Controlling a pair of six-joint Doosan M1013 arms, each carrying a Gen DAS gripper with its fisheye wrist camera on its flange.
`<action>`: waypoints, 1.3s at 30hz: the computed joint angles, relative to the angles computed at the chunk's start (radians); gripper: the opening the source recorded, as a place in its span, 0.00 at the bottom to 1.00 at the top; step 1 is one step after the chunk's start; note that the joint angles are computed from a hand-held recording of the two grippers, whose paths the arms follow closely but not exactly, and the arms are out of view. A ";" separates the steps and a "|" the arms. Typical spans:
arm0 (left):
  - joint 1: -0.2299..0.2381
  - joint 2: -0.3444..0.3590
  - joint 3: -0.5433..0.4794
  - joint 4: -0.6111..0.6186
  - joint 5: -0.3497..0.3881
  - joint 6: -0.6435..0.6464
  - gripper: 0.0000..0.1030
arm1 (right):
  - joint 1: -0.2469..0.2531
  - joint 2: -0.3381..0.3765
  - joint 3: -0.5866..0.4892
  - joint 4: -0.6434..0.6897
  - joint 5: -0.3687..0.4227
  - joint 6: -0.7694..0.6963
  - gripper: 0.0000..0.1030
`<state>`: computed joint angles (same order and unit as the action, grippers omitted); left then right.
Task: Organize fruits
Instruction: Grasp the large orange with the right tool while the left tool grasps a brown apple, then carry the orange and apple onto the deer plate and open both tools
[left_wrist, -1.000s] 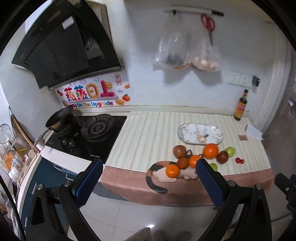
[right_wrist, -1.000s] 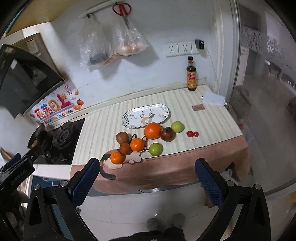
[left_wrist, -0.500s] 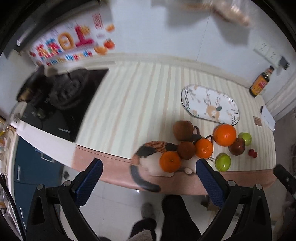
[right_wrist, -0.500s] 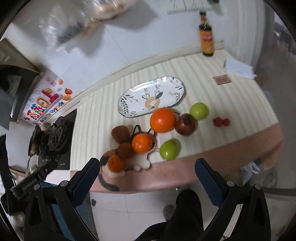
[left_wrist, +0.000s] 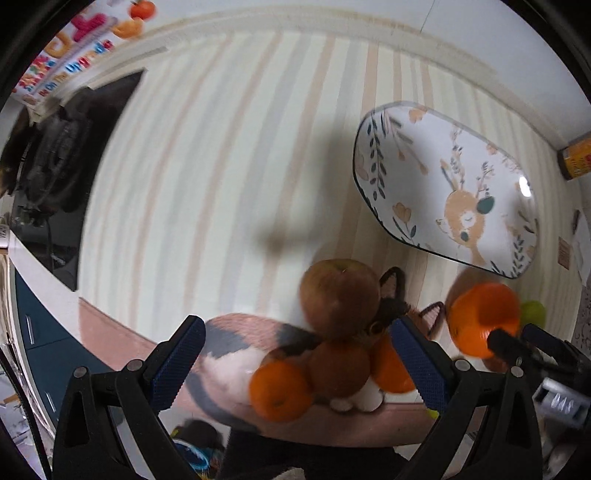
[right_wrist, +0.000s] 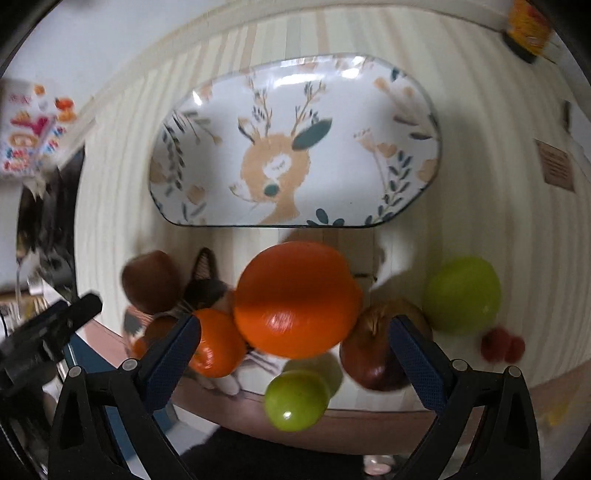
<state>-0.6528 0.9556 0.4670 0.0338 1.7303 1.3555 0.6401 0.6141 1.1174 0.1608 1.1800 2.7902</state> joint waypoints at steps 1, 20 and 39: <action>0.000 0.028 -0.039 -0.006 0.035 -0.003 1.00 | -0.004 0.008 -0.007 0.003 0.006 -0.022 1.00; -0.019 0.105 -0.102 -0.021 0.088 0.076 0.64 | -0.003 0.103 -0.100 0.044 0.057 -0.150 0.86; -0.040 0.026 0.053 0.047 -0.061 0.109 0.62 | 0.024 0.169 -0.195 0.008 0.122 -0.138 0.87</action>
